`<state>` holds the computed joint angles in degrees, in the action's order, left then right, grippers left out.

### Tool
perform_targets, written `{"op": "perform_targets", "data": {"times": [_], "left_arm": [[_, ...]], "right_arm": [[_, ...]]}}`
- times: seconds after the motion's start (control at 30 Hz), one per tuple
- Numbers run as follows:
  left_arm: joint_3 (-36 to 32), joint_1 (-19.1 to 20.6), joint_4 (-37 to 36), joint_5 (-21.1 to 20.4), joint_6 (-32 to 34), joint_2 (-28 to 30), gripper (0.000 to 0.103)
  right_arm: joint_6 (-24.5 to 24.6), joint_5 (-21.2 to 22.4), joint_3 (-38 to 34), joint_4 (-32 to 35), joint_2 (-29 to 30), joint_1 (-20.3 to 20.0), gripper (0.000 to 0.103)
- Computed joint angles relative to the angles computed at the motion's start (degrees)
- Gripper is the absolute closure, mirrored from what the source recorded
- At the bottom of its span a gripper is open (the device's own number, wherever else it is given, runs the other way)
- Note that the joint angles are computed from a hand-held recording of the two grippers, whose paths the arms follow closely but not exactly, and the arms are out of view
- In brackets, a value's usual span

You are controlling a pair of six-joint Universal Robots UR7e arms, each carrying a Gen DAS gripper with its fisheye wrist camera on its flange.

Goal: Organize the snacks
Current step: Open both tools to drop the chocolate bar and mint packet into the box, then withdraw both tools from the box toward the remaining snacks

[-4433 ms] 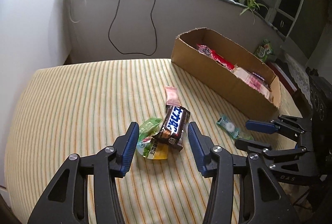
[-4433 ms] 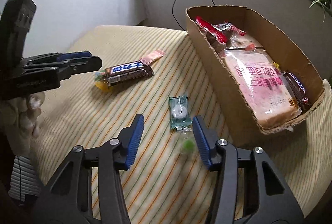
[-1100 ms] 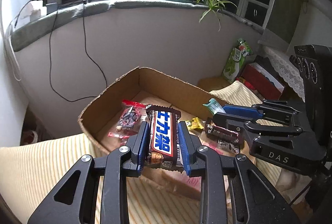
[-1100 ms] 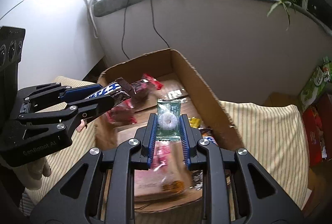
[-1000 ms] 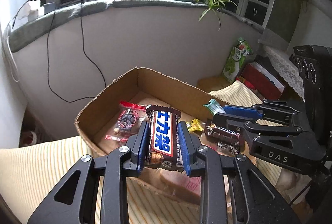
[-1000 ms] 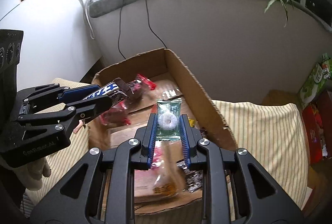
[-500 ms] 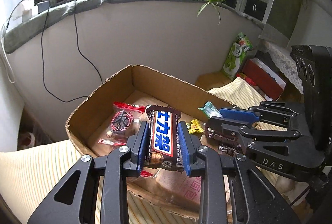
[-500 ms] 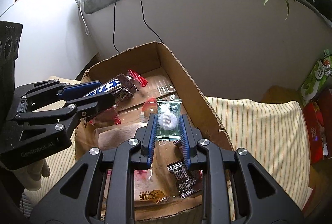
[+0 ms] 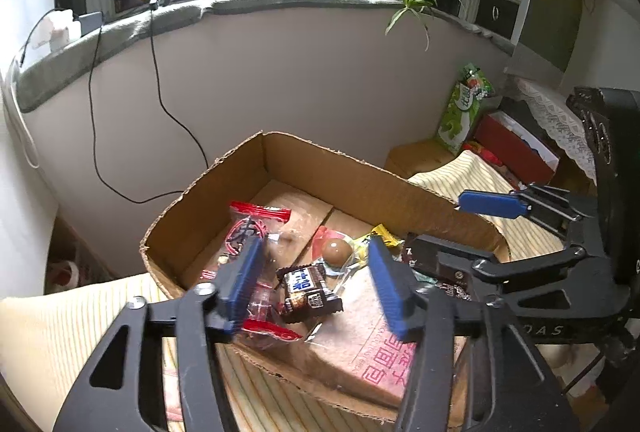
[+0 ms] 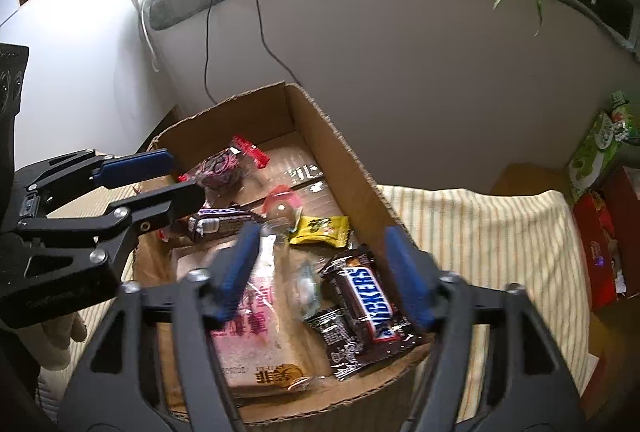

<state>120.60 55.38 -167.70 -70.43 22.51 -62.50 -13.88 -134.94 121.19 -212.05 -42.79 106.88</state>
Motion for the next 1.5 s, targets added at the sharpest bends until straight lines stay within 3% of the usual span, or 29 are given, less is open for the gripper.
{"op": "perform_targets", "data": {"times": [0.27, 0.73, 1.13, 1.3, 1.5], "left_arm": [[0.95, -0.37, -1.64, 1.62, 0.09, -0.56, 0.029], [4.57, -0.64, -1.74, 2.25, -0.6, -6.55, 0.028], [9.17, -0.6, -1.67, 2.2, -0.36, -14.15, 0.028], [10.2, 0.7, -1.29, 1.88, -0.47, -17.31, 0.028], [11.04, 4.9, 0.57, 2.13, -1.81, -22.32, 0.028]], "right_arm": [[0.55, -1.78, 0.61, -0.63, -0.63, 0.31, 0.019], [2.99, -4.11, 2.83, -0.71, -1.26, 3.69, 0.019], [2.86, -4.6, 3.69, -3.39, 1.54, 8.79, 0.019], [1.55, -4.18, 3.69, -5.93, 3.36, 11.0, 0.019], [2.26, -2.19, 5.44, -8.8, 4.67, 13.11, 0.019]]}}
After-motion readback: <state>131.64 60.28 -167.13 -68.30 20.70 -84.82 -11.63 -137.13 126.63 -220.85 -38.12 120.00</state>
